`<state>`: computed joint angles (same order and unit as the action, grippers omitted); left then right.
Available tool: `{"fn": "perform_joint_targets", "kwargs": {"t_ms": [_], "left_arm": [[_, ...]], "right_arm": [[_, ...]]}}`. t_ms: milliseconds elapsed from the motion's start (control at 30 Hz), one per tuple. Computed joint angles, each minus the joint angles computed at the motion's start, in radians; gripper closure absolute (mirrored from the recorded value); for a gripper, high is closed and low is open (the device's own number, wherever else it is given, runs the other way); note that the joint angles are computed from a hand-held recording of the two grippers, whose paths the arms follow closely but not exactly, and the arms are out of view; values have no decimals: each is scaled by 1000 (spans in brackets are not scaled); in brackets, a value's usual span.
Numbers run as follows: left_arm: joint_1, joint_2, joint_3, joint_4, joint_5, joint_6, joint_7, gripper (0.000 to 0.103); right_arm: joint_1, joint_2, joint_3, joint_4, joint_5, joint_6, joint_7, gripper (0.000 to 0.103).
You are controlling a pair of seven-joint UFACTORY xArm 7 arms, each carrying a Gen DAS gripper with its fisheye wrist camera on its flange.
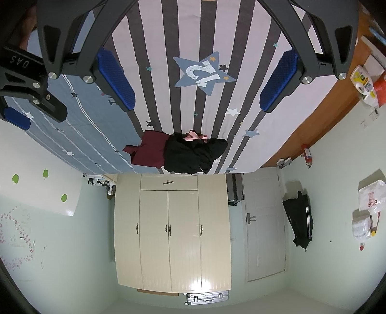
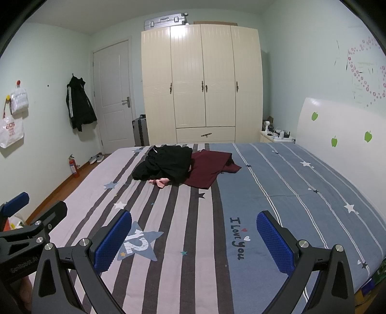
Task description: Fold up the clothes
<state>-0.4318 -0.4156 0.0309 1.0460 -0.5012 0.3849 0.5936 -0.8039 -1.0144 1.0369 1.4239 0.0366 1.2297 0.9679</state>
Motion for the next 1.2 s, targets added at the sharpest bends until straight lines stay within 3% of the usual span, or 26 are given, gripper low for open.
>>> {"fn": "perform_joint_targets", "kwargs": {"t_ms": [1200], "left_arm": [[12, -6, -1, 12, 7, 9, -22, 1]], "right_arm": [[10, -1, -8, -9, -6, -6, 0, 0]]}}
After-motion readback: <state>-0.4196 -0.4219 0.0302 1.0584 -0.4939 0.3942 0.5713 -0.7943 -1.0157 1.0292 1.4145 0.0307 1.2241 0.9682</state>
